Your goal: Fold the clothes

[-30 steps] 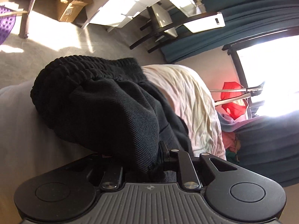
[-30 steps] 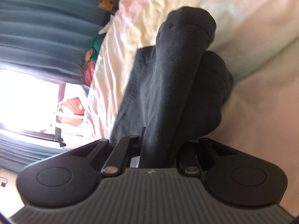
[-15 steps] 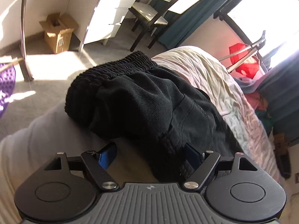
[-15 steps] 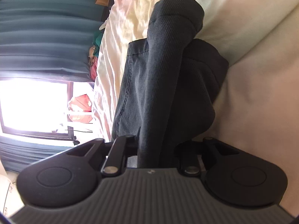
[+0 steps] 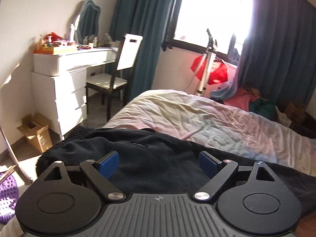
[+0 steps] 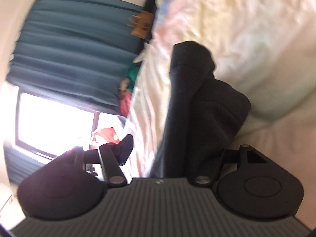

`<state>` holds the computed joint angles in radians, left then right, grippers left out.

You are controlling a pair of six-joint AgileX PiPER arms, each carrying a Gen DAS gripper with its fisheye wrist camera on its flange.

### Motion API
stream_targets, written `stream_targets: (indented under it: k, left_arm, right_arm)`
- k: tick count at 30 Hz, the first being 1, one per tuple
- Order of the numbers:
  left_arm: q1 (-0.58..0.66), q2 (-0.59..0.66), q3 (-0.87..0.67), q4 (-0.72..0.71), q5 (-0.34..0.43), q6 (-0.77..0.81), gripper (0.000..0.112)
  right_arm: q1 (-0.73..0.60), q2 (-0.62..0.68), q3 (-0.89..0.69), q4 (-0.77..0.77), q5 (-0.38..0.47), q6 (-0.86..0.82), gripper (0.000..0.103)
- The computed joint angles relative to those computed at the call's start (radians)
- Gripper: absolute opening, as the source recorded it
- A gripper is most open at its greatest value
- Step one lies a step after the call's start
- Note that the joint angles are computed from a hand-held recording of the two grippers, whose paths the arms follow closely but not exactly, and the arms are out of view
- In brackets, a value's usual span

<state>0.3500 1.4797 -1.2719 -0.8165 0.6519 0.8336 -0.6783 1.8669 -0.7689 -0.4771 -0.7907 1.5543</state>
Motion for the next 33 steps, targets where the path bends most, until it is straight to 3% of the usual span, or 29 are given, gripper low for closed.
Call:
stream_targets:
  k: [3,6,8,11,14,17,22,26,27,28,31,33]
  left_arm:
    - [-0.17,0.092,0.015,-0.024,-0.112,0.052,0.09]
    - [-0.291,0.199,-0.002,0.022,-0.185,0.034,0.09]
    - [-0.348,0.292,-0.019,0.049,-0.251,0.054,0.09]
    - [-0.377,0.334,0.037,0.019,-0.353,0.16,0.09]
    - [-0.369,0.347,0.05,0.014,-0.349,0.153,0.09]
    - [-0.364,0.327,0.081,0.002,-0.359,0.172,0.09]
    - [-0.382,0.319,0.121,0.029,-0.416,0.182,0.091]
    - [-0.378,0.322,0.109,0.06,-0.404,0.144,0.093]
    - [-0.378,0.324,0.106,0.059,-0.404,0.145,0.093]
    - [-0.379,0.326,0.104,0.063,-0.404,0.143,0.093]
    - [-0.385,0.333,0.089,0.126,-0.399,0.076,0.096]
    - [-0.395,0.335,0.077,0.207,-0.397,-0.004,0.096]
  right_arm:
    - [-0.004,-0.004,0.01,0.023,0.011,0.0,0.066]
    - [-0.039,0.021,-0.017,-0.095,0.087,0.101,0.066]
    - [-0.073,0.05,-0.035,-0.195,0.088,0.181,0.066]
    - [-0.098,0.086,-0.06,-0.285,0.086,0.235,0.065]
    - [-0.095,0.073,-0.045,-0.321,0.1,0.206,0.064]
    - [-0.065,0.049,-0.033,-0.244,0.092,0.078,0.066]
    - [-0.063,0.065,-0.016,-0.156,-0.044,-0.078,0.066]
    - [-0.058,0.131,-0.141,-0.249,0.12,0.063,0.064]
    - [-0.061,0.144,-0.159,-0.285,0.145,0.1,0.053]
    - [-0.056,0.148,-0.189,-0.341,0.206,0.148,0.027]
    - [-0.022,0.136,-0.244,-0.411,0.342,0.182,0.018]
    - [0.026,0.093,-0.254,-0.333,0.44,0.052,0.015]
